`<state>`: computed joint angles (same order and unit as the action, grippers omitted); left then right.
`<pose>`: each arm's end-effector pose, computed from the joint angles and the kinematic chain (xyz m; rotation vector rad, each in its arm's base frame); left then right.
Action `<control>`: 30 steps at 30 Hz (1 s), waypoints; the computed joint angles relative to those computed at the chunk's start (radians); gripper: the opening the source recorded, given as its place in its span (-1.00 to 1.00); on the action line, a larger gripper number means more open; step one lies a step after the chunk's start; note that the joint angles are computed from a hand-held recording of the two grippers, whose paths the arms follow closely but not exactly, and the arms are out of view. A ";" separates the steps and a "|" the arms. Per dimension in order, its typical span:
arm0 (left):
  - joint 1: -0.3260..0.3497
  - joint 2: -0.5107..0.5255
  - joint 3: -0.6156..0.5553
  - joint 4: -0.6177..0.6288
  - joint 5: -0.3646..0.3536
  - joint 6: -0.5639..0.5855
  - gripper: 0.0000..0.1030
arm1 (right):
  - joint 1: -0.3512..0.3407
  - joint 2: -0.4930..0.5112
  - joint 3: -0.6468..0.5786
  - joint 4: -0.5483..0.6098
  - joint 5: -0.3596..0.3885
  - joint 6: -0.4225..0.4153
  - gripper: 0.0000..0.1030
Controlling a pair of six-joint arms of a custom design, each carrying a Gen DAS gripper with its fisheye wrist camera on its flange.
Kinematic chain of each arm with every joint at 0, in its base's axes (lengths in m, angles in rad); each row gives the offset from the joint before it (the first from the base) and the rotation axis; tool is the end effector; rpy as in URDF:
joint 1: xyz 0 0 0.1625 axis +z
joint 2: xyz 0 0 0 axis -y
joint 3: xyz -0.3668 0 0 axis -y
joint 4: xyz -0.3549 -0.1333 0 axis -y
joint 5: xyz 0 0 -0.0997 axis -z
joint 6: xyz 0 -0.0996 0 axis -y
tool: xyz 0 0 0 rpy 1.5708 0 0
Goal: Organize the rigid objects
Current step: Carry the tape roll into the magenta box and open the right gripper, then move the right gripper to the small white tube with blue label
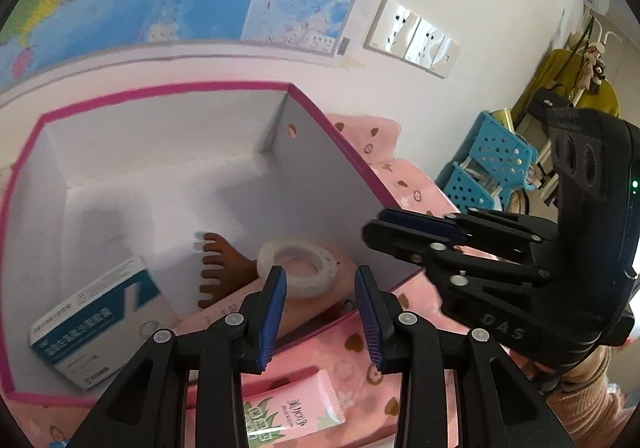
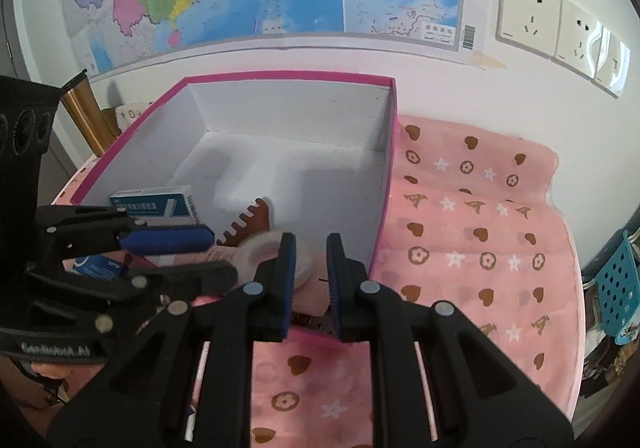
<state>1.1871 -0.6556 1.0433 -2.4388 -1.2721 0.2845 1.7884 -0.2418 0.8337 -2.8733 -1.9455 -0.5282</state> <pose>-0.1306 -0.7579 0.2136 0.8167 2.6661 -0.7023 0.2644 -0.7472 0.0471 0.7591 -2.4309 0.8568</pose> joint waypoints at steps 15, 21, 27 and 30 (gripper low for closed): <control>-0.001 -0.258 0.445 -0.211 -0.042 0.085 -0.02 | -0.065 -0.275 0.547 -0.222 0.232 0.045 -0.50; 0.028 -0.283 0.507 -0.159 -0.043 0.028 -0.02 | -0.093 -0.296 0.643 -0.214 0.223 0.087 -0.50; 0.052 -0.311 0.550 -0.151 -0.068 -0.016 -0.02 | -0.119 -0.312 0.697 -0.204 0.234 0.128 -0.46; 0.060 -0.320 0.566 -0.141 -0.073 -0.028 -0.02 | -0.130 -0.321 0.718 -0.198 0.255 0.140 -0.40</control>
<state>1.2475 -0.9761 1.6095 -2.5797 -1.3454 0.2567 1.6585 -0.5628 1.5519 -3.0709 -1.6910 -0.3886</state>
